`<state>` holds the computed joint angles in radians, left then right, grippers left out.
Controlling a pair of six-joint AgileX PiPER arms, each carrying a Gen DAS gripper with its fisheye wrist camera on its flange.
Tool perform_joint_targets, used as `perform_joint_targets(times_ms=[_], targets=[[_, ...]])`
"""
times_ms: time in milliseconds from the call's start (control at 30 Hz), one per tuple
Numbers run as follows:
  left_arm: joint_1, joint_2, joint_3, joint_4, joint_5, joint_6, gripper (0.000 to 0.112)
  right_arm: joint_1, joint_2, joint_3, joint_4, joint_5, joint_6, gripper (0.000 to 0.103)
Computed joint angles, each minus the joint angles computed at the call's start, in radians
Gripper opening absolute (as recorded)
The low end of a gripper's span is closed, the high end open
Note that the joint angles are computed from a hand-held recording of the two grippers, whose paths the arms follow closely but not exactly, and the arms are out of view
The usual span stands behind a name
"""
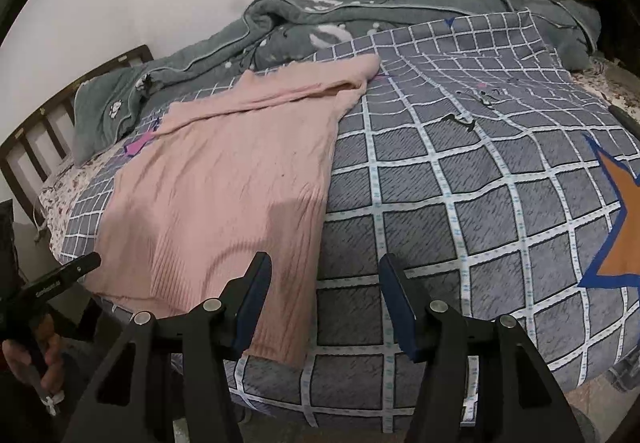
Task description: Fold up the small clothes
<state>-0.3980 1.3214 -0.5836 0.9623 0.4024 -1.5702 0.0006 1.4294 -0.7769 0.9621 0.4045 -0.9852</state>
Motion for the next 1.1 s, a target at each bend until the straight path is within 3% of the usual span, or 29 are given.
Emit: perform_joint_targets(times_ms=[100,267,533,633,700,800,1000,1100], targets=[[0.057,0.0,0.007,-0.116,-0.066,0.109,0.047,0.019,0.008,-0.002,-0.034,-0.005,0.037,0.056],[0.088,-0.01,0.027,-0.129,-0.114,0.101,0.046,0.029,0.019,-0.008,-0.054,0.007,0.059,0.056],[0.037,0.014,0.0,-0.082,-0.051,0.082,0.029,0.077,0.024,-0.002,-0.093,-0.025,0.084,0.053],[0.026,0.023,-0.01,-0.073,-0.035,0.075,0.021,0.111,0.026,0.003,-0.151,-0.059,0.141,0.046],[0.031,0.022,-0.011,-0.077,-0.037,0.078,0.013,0.127,0.03,0.003,-0.168,-0.064,0.153,0.033],[0.058,-0.001,0.009,-0.066,-0.062,0.06,0.008,0.125,0.035,0.0,-0.147,-0.043,0.126,0.011],[0.127,-0.093,0.08,0.05,-0.128,-0.078,0.007,0.042,0.005,0.02,0.075,0.028,-0.083,0.005],[0.154,-0.14,0.116,0.108,-0.155,-0.133,0.007,-0.051,-0.034,0.041,0.208,0.111,-0.224,0.005]])
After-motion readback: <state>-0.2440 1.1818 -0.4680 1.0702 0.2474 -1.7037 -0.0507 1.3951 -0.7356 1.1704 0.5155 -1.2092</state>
